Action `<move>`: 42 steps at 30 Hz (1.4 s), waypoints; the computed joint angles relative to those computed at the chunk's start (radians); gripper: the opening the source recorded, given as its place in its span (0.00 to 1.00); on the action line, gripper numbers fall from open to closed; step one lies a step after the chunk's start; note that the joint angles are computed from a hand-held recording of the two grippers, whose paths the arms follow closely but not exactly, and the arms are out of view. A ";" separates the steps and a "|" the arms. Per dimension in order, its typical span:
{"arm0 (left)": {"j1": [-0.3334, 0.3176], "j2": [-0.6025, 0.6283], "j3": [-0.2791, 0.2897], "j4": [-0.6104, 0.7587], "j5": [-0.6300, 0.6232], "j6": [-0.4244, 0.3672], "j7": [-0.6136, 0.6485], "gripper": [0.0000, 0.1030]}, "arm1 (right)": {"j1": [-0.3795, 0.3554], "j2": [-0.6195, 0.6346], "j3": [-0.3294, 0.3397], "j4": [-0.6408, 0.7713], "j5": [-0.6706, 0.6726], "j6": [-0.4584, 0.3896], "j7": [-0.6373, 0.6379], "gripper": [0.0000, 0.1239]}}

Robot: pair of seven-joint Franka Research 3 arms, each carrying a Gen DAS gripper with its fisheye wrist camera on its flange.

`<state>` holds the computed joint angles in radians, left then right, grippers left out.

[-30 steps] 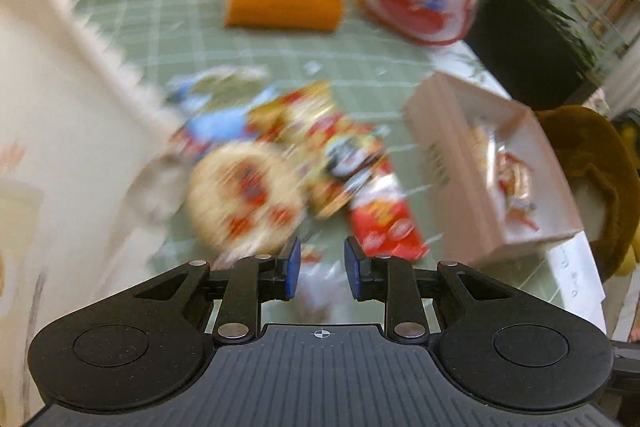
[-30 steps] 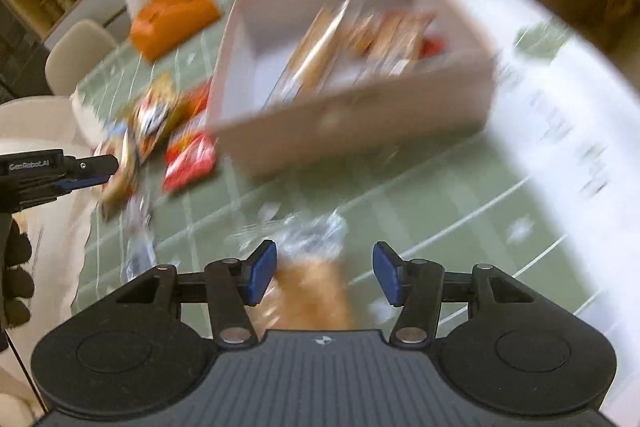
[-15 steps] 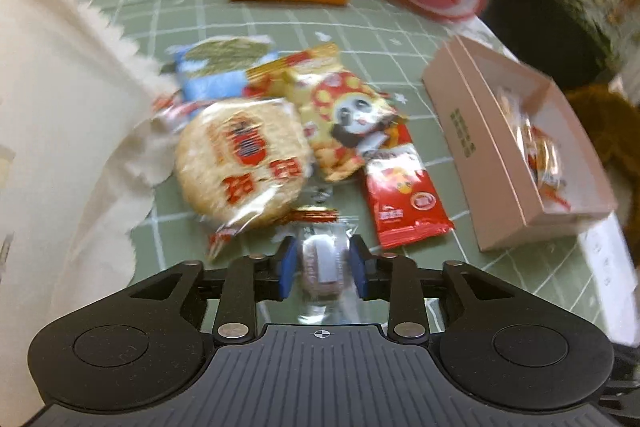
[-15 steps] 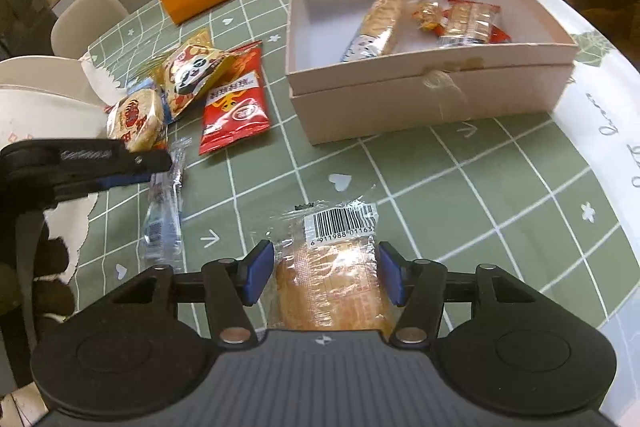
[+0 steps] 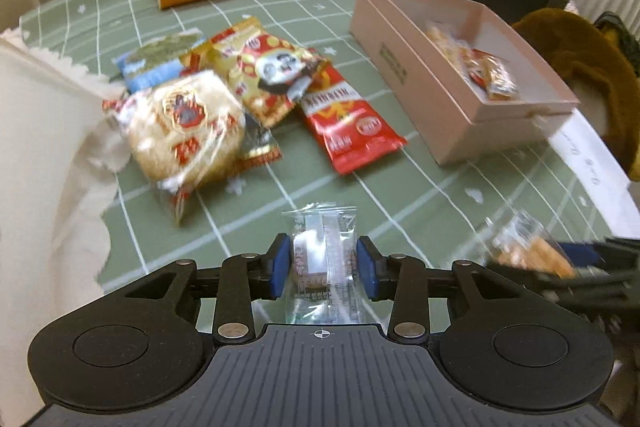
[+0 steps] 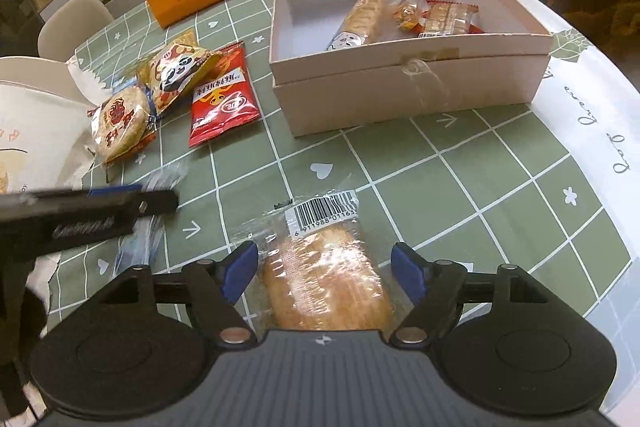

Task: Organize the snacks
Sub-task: 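Grasp the round bread bun packet with the right tool while the left tool grasps a small clear packet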

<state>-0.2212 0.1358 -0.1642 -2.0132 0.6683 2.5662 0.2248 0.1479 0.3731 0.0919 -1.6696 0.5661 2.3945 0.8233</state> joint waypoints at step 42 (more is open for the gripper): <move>0.013 -0.090 -0.028 -0.167 -0.023 0.224 -0.109 0.35 | 0.028 -0.103 -0.002 -0.164 -0.056 0.178 -0.068 0.43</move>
<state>-0.2080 0.0458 -0.1921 -2.1803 0.6456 2.7901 0.1160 0.1756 0.2705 0.0898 -1.8336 0.5102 2.5722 0.7557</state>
